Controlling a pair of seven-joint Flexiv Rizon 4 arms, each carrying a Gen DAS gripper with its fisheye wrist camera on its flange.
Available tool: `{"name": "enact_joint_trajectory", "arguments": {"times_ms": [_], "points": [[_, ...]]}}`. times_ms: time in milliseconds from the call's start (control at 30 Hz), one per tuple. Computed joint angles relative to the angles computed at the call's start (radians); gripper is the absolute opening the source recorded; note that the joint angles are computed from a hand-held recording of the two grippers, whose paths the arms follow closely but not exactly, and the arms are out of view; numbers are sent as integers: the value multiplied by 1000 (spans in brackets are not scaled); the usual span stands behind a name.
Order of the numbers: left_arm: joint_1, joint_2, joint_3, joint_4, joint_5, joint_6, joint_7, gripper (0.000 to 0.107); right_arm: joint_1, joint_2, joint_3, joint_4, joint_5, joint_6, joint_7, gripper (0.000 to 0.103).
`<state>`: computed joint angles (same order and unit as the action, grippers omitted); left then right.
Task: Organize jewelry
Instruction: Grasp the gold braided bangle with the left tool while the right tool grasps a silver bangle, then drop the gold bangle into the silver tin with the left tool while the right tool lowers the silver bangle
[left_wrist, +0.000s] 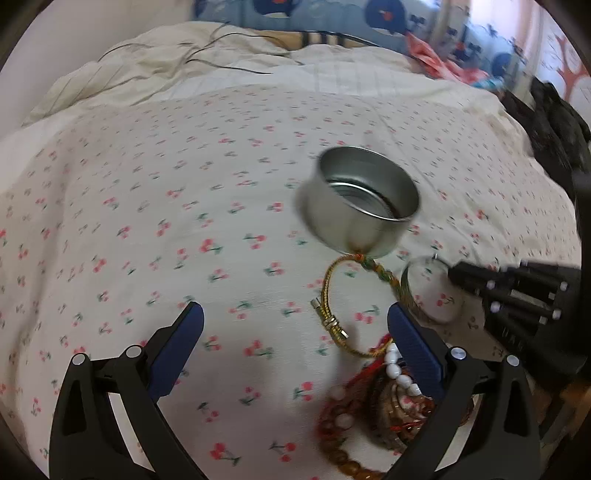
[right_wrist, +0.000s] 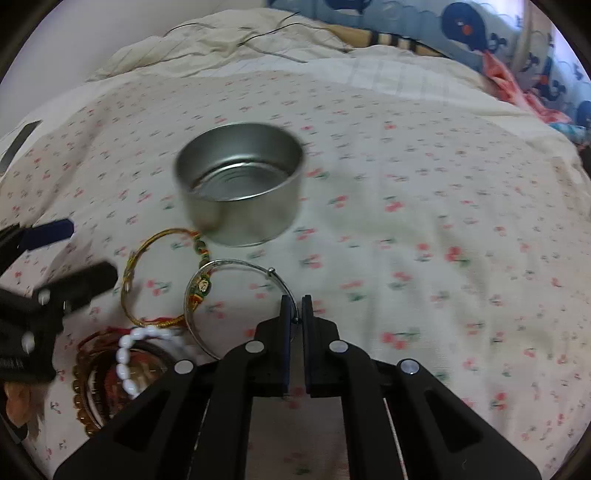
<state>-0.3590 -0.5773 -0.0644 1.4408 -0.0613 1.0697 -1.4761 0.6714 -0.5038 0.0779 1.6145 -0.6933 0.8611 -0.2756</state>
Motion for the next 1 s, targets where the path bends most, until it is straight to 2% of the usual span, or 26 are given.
{"name": "enact_joint_trajectory", "arguments": {"times_ms": [133, 267, 300, 333, 367, 433, 500, 633, 800, 900, 1000], "points": [[-24, -30, -5, -45, 44, -13, 62, 96, -11, 8, 11, 8, 27, -19, 2, 6], [-48, -82, 18, -128, 58, -106, 55, 96, -14, -6, 17, -7, 46, -24, -33, 14], [-35, -85, 2, -125, 39, -110, 66, 87, -8, -9, 16, -12, 44, -39, -41, 15], [-13, -87, -22, -119, 3, -122, 79, 67, -5, -13, 15, -18, 44, -49, -47, 15], [-3, -86, -30, -116, -17, -134, 82, 61, -1, -15, 13, -21, 41, -57, -52, 15], [-4, -79, -18, -115, -13, -139, 87, 10, -1, -14, 11, -16, 44, -47, -44, 14], [12, -74, -33, -111, -37, -153, 106, 7, -3, -3, 6, -1, 41, -29, -19, 6], [14, -56, -22, -103, -31, -125, 125, 6, -13, 32, -13, 51, 12, 54, 69, 6], [35, -44, -6, -118, -40, -96, 100, 6, -21, 38, -12, 59, -14, 73, 102, 6], [69, -43, -37, -113, -90, -110, 114, 6, -25, 41, -11, 65, -21, 91, 123, 6], [93, -33, -77, -91, -145, -115, 164, 6, -35, 57, -18, 93, -35, 159, 170, 6]]}}
